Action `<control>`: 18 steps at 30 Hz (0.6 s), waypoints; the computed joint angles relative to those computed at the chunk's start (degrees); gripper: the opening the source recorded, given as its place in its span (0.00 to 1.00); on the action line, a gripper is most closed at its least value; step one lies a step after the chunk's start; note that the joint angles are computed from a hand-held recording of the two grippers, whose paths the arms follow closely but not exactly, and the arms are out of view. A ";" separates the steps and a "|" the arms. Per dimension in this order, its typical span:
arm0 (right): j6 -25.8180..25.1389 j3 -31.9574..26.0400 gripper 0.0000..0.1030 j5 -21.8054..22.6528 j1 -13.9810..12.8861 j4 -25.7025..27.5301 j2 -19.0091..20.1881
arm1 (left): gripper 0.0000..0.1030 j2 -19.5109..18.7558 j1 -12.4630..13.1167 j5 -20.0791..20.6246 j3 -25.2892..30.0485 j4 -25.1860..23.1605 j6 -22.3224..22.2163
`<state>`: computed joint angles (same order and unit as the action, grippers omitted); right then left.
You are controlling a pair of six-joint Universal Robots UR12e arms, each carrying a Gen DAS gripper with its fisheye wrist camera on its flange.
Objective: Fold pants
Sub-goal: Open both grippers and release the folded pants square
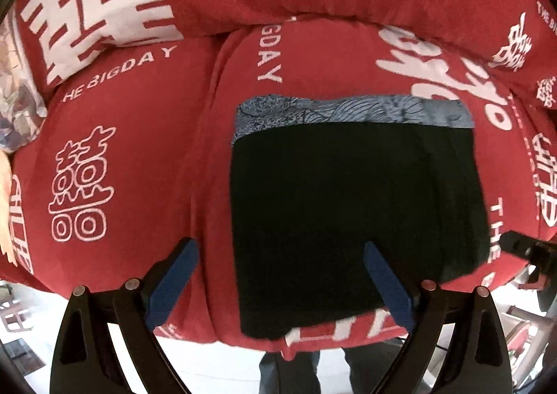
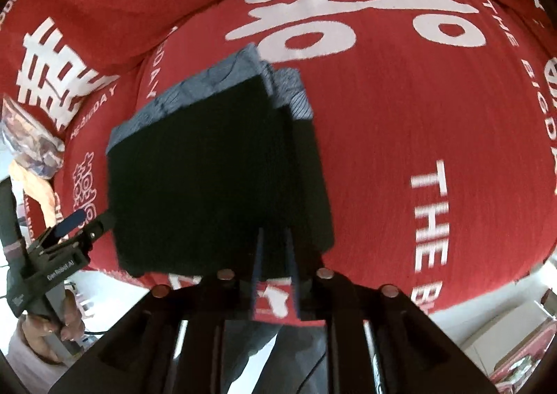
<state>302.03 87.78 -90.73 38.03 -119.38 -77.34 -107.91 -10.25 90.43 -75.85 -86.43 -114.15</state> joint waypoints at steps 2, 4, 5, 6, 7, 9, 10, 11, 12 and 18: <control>-0.17 -2.12 0.53 -0.41 0.26 2.12 0.64 | 0.99 0.33 0.29 -0.59 1.03 -1.67 0.74; -0.40 -4.72 0.54 -1.01 0.57 4.58 1.45 | 0.99 0.58 0.52 -0.94 1.88 -2.96 1.58; -0.48 -5.74 0.55 -1.15 0.66 5.45 1.76 | 0.99 0.58 0.64 -1.13 2.55 -4.08 2.00; -0.46 -6.99 0.56 -1.54 0.79 6.71 2.12 | 0.99 0.58 0.74 -1.32 3.10 -5.00 2.29; -0.38 -7.92 0.57 -1.91 0.91 7.62 2.41 | 0.99 0.58 0.85 -1.57 3.65 -5.83 2.71; -0.32 -9.94 0.61 -2.69 1.10 9.61 3.03 | 0.99 0.80 1.11 -2.15 4.32 -6.18 3.44; -0.36 -10.77 0.63 -2.83 1.13 10.47 3.28 | 0.99 0.69 1.19 -2.39 4.81 -6.77 3.72; -0.49 -12.06 0.67 -2.99 1.17 12.02 3.69 | 0.99 0.53 1.27 -2.58 5.36 -7.39 3.87; -0.72 -13.36 0.72 -3.27 1.22 13.69 4.12 | 0.99 0.43 1.33 -2.69 5.74 -7.82 4.00; -5.87 -24.49 1.00 -3.33 1.18 28.95 8.55 | 0.99 -0.09 1.46 -1.08 7.85 -10.38 3.80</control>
<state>296.16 63.29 -94.06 39.21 -90.43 -68.79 -108.00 -8.79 89.35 -68.00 -96.81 -110.34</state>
